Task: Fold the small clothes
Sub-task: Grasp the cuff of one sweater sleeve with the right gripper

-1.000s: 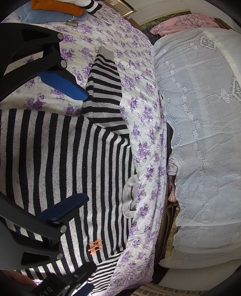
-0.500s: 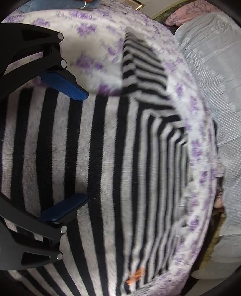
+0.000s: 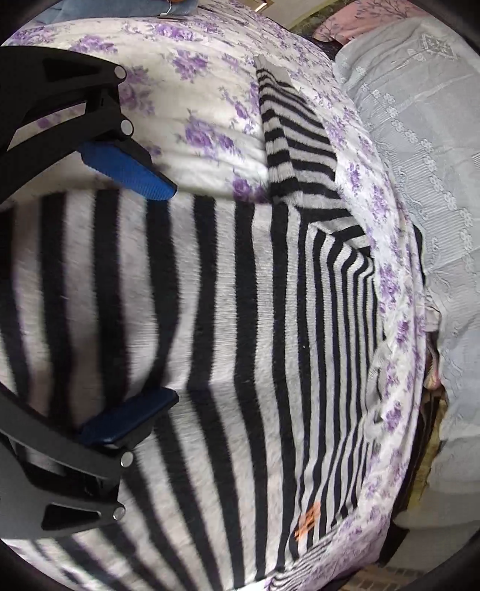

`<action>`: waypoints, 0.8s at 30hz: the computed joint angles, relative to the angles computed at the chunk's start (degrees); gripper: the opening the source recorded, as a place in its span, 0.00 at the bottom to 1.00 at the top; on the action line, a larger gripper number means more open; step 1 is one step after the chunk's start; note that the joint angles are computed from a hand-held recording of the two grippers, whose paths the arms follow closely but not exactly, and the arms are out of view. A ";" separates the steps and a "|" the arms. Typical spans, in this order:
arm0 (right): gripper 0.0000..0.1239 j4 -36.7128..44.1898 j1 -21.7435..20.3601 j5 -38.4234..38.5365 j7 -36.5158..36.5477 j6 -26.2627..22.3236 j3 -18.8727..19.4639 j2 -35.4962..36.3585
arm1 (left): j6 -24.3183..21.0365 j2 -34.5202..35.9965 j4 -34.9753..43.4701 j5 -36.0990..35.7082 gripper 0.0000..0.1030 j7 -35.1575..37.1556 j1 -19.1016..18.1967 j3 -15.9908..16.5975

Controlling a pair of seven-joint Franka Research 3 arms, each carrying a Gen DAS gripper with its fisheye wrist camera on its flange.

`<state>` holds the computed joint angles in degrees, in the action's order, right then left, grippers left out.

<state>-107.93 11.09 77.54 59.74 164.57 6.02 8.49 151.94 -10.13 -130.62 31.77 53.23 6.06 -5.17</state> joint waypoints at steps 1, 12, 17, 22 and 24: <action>0.80 0.48 -1.22 2.31 0.85 -1.04 -0.70 0.39 | -0.08 -0.29 0.12 0.44 0.96 0.13 -0.02 -0.16; 0.58 12.41 -5.88 -2.01 19.67 1.23 -2.25 12.08 | -2.28 9.79 18.38 8.52 0.96 3.62 -6.23 -4.29; 0.30 18.45 -7.11 -3.56 29.14 10.52 0.08 18.83 | -9.63 24.01 37.09 -4.01 0.96 12.67 -11.44 -3.65; 0.06 19.35 -10.24 -4.92 20.94 17.86 6.39 21.00 | -15.61 35.29 50.07 -4.37 0.96 11.68 -16.03 -2.30; 0.08 19.64 -13.19 -4.12 18.28 18.08 10.13 20.93 | -17.54 38.42 52.12 -2.75 0.96 10.57 -17.92 -0.89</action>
<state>-88.29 -2.10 73.42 78.02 182.64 16.15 29.42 134.40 28.29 -78.51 29.02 63.80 -11.85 -6.06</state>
